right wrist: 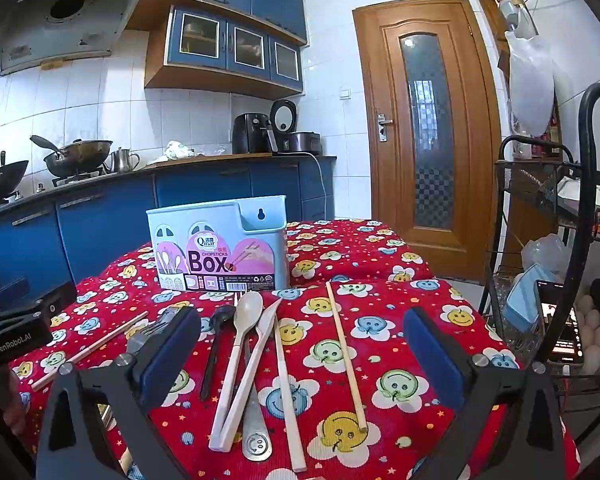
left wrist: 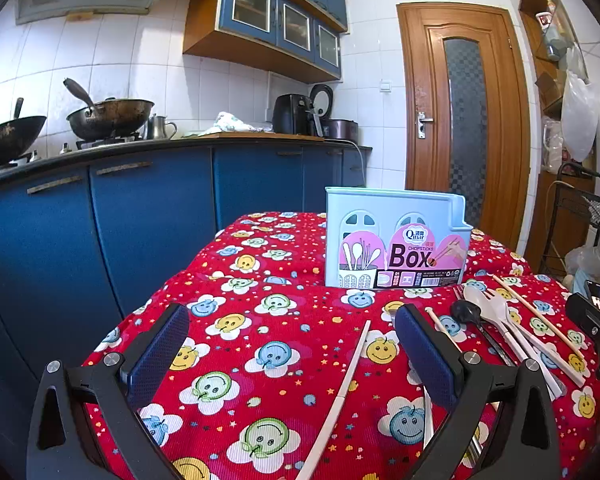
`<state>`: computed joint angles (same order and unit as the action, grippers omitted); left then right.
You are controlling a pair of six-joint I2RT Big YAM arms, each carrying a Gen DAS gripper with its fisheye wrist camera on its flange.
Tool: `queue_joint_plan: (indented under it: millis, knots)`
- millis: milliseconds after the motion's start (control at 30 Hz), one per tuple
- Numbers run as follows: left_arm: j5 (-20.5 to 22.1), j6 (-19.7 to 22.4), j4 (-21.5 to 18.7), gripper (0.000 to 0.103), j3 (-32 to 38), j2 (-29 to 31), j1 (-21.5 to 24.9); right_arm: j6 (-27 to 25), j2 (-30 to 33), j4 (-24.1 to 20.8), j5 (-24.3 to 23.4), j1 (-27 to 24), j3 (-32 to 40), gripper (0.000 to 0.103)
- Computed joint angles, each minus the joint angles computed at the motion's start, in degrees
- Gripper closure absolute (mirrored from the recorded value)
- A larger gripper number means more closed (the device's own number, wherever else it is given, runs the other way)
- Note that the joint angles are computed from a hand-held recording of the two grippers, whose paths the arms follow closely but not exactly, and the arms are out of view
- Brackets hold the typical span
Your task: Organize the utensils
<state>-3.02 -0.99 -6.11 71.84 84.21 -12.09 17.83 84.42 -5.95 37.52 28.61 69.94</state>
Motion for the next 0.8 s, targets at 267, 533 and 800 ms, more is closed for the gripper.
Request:
queue_joint_plan:
  millis: [267,533,800]
  knots:
    - [0.0,0.0,0.0,0.001,0.0,0.0,0.0,0.0,0.0,0.0,0.0,0.0,0.0,0.000]
    - [0.0,-0.1,-0.1,0.001,0.0,0.0,0.0,0.0,0.0,0.1,0.0,0.0,0.0,0.000]
    - [0.1,-0.2,0.0,0.001,0.0,0.0,0.0,-0.1,0.0,0.2,0.0,-0.1,0.0,0.000]
